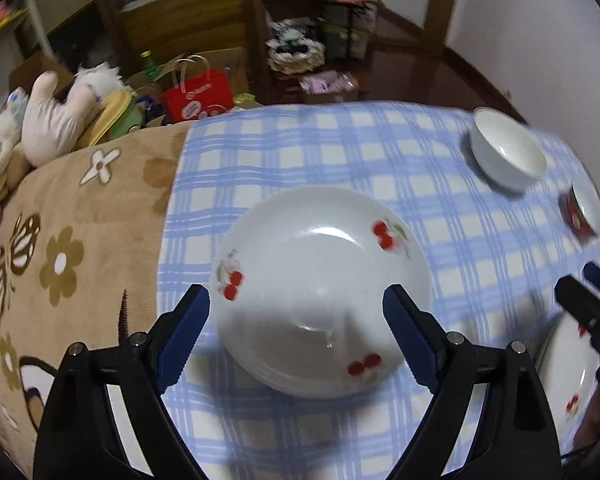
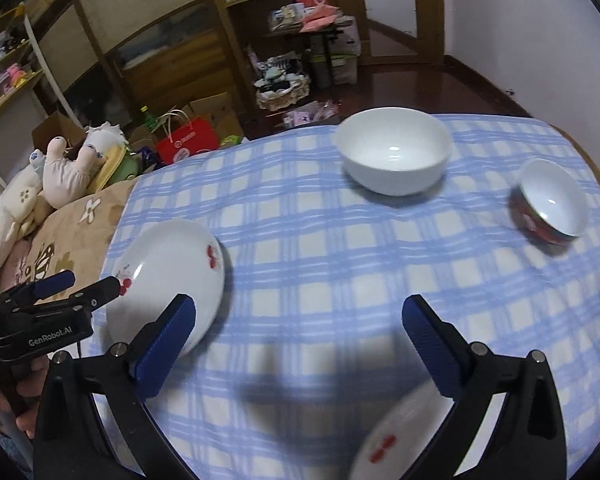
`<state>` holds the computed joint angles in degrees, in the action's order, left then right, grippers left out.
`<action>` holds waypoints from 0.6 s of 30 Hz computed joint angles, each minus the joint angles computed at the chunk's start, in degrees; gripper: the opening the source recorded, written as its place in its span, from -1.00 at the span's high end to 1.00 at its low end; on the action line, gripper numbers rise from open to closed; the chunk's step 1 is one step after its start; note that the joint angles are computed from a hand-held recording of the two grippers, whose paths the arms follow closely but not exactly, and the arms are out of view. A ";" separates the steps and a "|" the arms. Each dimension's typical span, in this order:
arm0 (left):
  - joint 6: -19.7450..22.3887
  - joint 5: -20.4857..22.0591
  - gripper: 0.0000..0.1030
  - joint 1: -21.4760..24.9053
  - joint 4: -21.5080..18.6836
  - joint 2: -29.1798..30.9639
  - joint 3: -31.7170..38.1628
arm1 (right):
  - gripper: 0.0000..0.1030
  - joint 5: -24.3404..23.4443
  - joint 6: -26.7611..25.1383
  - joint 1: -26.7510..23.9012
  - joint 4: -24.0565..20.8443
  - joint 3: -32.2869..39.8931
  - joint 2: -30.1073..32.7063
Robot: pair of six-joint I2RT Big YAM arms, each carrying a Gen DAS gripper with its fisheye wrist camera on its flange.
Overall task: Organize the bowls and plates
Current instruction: 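Close the left gripper on a cherry plate rim while the right gripper grips another plate rim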
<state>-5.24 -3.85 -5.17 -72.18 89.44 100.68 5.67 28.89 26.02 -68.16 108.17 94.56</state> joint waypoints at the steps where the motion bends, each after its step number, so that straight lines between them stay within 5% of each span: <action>1: 0.02 0.18 -0.70 0.45 0.14 0.21 0.10 | -1.00 -0.42 -0.05 0.05 0.30 0.24 0.44; 18: -3.78 0.46 -0.70 5.45 -2.96 7.76 3.89 | -1.00 -2.34 -2.01 2.10 -0.89 10.35 11.81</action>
